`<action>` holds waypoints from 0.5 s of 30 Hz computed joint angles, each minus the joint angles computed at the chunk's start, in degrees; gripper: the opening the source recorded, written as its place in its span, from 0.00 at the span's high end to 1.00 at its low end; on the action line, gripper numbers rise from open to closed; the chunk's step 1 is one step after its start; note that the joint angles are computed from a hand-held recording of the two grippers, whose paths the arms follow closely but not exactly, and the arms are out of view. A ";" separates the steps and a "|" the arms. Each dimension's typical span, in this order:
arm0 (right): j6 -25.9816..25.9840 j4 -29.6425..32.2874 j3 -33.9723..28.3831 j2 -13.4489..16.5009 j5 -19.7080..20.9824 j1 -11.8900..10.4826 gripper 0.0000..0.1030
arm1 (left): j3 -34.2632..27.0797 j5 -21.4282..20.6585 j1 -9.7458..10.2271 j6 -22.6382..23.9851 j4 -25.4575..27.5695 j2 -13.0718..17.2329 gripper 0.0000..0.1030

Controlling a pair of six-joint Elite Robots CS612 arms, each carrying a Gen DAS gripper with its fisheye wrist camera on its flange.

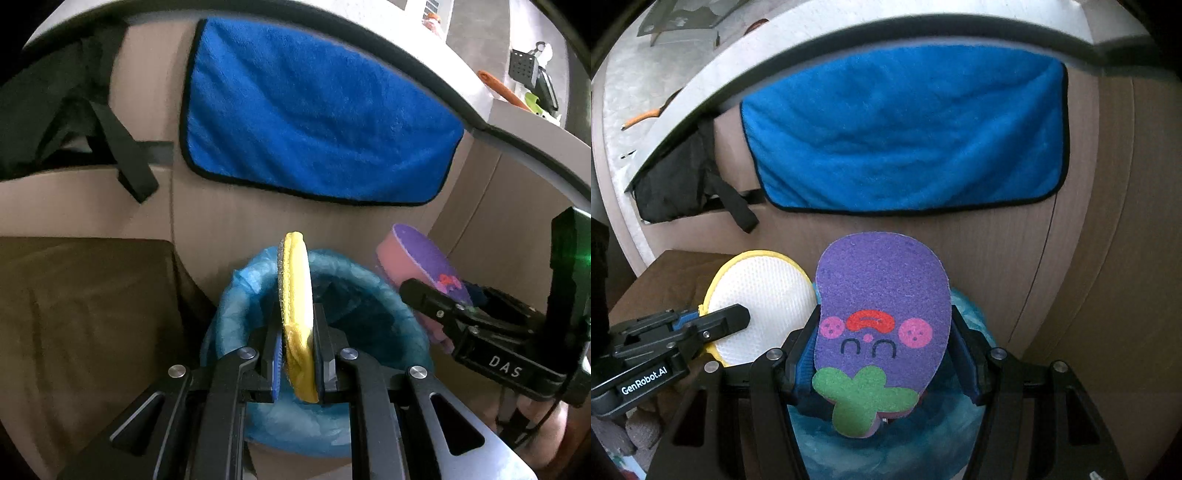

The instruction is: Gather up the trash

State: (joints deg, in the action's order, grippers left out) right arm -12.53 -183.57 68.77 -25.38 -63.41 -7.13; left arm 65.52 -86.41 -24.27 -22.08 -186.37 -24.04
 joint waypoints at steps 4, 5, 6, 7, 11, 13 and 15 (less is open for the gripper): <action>0.36 0.18 -0.53 0.43 -1.40 0.18 0.41 | -1.37 -1.83 0.31 0.82 -0.32 0.88 0.87; 0.57 0.10 -0.72 0.55 -1.77 0.26 0.40 | -1.72 -2.69 0.49 0.58 -0.69 1.12 0.84; 0.81 -0.22 -0.82 0.63 -2.31 0.36 0.34 | -2.01 -3.50 0.68 0.33 -1.04 1.31 0.80; 0.91 -0.71 -0.74 0.65 -2.61 0.40 0.31 | -2.15 -3.89 0.77 0.21 -1.19 1.38 0.69; 0.90 -1.82 -0.16 0.43 -2.80 0.45 0.30 | -2.00 -3.49 0.89 0.50 -2.30 1.40 0.50; 1.12 -1.98 0.32 0.18 -2.86 0.42 0.30 | -0.95 -2.44 0.81 0.49 -2.38 0.74 0.50; 1.20 -2.56 1.58 -0.44 -2.44 0.25 0.30 | 0.67 -1.54 0.71 0.49 -3.00 -0.17 0.48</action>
